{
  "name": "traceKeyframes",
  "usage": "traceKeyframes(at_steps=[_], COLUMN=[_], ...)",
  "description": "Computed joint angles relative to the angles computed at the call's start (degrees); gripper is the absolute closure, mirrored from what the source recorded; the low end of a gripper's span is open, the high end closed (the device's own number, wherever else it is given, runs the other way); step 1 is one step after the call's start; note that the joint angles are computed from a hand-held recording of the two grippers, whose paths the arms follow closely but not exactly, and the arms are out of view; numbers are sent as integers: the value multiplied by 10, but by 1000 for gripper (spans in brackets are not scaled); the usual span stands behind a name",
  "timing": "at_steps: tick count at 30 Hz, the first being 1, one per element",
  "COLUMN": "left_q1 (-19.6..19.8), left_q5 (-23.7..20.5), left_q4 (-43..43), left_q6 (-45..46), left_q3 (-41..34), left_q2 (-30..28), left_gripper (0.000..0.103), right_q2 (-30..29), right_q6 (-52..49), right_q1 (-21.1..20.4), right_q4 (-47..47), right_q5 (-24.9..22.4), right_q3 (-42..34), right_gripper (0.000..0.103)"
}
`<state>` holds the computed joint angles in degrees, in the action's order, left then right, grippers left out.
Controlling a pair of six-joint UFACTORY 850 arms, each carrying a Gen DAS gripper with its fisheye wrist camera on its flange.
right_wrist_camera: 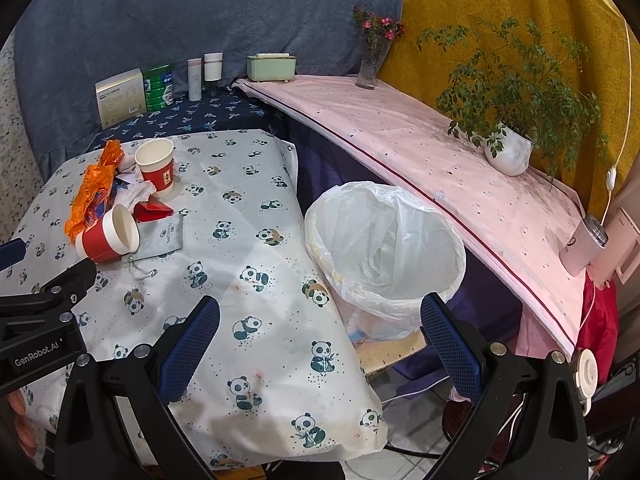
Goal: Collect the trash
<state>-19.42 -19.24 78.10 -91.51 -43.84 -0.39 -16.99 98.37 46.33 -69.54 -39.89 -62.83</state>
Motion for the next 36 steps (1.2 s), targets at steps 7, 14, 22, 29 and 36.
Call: traceKeyframes(at_steps=[7, 14, 22, 29, 36], left_q1=[1, 0, -1, -1, 0], left_q5=[6, 6, 5, 7, 8], left_q4=[2, 7, 2, 5, -3], left_q6=[2, -2, 1, -2, 6], left_q3=[4, 4, 4, 6, 6], left_q2=[4, 4, 4, 5, 5], left_gripper=[7, 7, 7, 7, 7], right_q2=[0, -1, 0, 1, 1], right_q6=[3, -1, 0, 0, 0], right_q1=[2, 4, 4, 4, 4], right_q4=[-2, 3, 2, 3, 2], right_q5=[-4, -10, -12, -12, -11], right_q3=[-1, -4, -3, -3, -2], right_gripper=[7, 7, 7, 7, 7])
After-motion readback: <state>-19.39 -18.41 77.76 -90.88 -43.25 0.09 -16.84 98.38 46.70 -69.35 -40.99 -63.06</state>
